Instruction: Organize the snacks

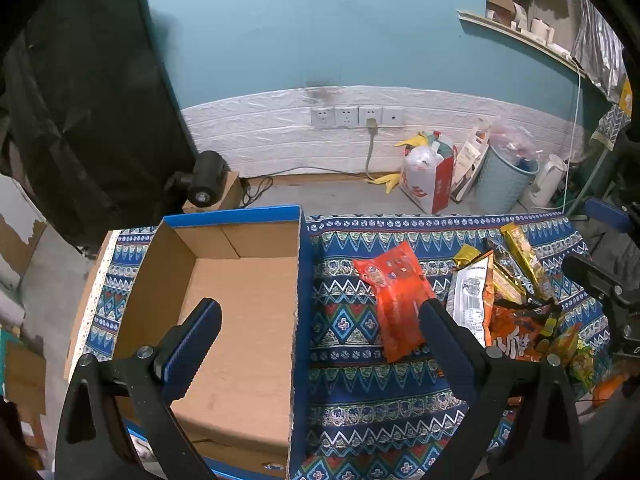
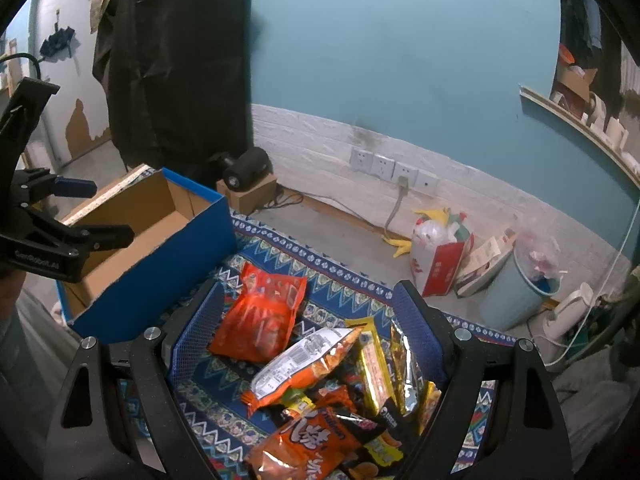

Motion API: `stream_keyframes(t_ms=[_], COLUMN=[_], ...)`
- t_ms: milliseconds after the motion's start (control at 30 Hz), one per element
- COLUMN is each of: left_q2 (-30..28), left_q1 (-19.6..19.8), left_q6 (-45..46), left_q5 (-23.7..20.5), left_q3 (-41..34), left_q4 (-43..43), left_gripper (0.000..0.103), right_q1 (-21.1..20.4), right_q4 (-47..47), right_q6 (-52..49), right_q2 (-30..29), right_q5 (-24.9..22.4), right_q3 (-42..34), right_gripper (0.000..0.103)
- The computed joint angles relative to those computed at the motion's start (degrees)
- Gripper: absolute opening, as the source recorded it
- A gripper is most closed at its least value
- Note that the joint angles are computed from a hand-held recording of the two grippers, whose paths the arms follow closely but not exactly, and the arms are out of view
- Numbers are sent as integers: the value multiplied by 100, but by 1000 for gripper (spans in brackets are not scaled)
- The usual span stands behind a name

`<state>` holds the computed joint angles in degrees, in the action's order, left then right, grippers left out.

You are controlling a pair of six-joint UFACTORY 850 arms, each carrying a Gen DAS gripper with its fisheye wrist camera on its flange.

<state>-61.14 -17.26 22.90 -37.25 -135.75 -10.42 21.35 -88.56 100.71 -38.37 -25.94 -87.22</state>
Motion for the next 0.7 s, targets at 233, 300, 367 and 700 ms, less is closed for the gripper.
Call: stream_keyframes(t_ms=[233,300,367,700], left_q2=[-25,-29,-19,-8], left_q1=[7,9,7,-14], left_q6=[67,83,102,161], left_q5=[-51,-56,-57,-76], left_q3=[-42,-45,-30,-30], left_q4=[-68,-86,-112,-171], left_gripper=[100,100,100,100], right_q1=[-6,-9,-12,-28], right_q4=[112,109,132,232], right_q6=[-101,-97,-111,-212], right_q2=[-1,-9,-12,-19], right_q5=[9,6,10,13], right_q3=[2,-1,-1,-1], right_gripper=[84,84,84,84])
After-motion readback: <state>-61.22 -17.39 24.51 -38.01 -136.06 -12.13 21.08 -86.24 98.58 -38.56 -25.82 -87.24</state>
